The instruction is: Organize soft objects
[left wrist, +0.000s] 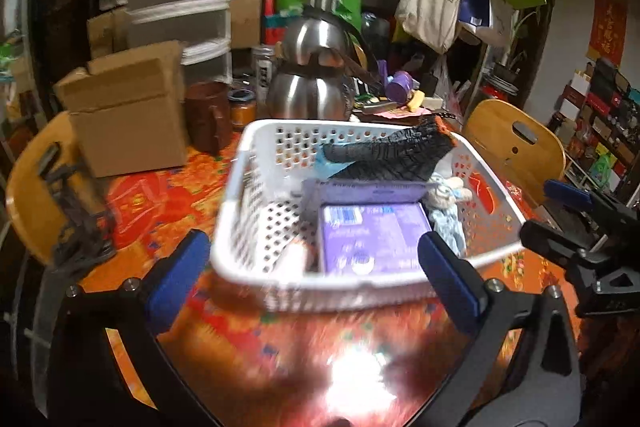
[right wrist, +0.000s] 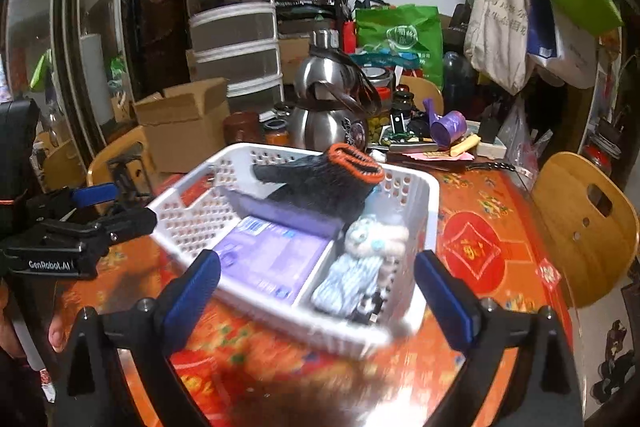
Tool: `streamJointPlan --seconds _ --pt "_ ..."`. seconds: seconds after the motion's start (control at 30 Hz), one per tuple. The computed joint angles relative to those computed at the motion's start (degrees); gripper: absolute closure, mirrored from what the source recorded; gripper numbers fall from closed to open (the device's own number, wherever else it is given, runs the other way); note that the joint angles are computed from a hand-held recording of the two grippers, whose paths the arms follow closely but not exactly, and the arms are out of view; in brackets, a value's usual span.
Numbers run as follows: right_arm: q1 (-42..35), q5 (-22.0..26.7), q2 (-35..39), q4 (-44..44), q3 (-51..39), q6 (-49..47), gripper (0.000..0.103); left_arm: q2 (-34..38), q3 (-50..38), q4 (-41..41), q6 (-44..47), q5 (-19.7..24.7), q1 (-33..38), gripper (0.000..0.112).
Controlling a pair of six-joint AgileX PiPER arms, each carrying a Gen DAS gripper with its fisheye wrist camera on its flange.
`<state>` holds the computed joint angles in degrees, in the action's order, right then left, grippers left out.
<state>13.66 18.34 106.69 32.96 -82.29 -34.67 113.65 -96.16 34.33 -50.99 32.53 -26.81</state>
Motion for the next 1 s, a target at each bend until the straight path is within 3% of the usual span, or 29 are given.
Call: streamJointPlan --seconds 0.1,0.17,0.3,0.4,0.53,0.6,0.77,1.0 --pt "2.7 -4.42 -9.02 -12.43 10.37 13.45 0.006 -8.08 10.8 9.75 -10.64 0.18 -3.62 0.009" --pt "5.0 -7.6 -15.15 -23.89 17.43 24.69 0.006 -12.76 15.86 10.57 -13.23 2.08 -6.07 0.009" --pt "9.5 -9.18 -26.22 -46.8 27.74 45.92 0.006 -21.5 25.01 16.38 -21.93 5.47 -12.58 0.009" --pt "13.79 -6.62 -32.86 -63.99 33.12 63.1 0.005 -26.36 29.82 22.21 -30.11 11.11 -19.64 0.009" --pt "22.48 3.98 -37.15 -84.68 36.42 85.86 0.005 -29.58 32.05 26.41 -37.68 22.43 -30.73 0.009" --pt "23.8 4.64 -38.08 -86.98 37.84 90.12 0.005 -30.16 32.11 26.37 -38.75 25.2 -34.17 0.009" --pt "20.12 0.79 -38.56 -75.94 37.77 81.82 0.005 -28.88 29.84 27.67 -39.17 30.5 -39.36 0.009" --pt "17.02 -1.74 -39.58 -70.86 37.88 78.31 0.005 -27.95 28.24 26.15 -38.19 29.54 -37.65 0.009"
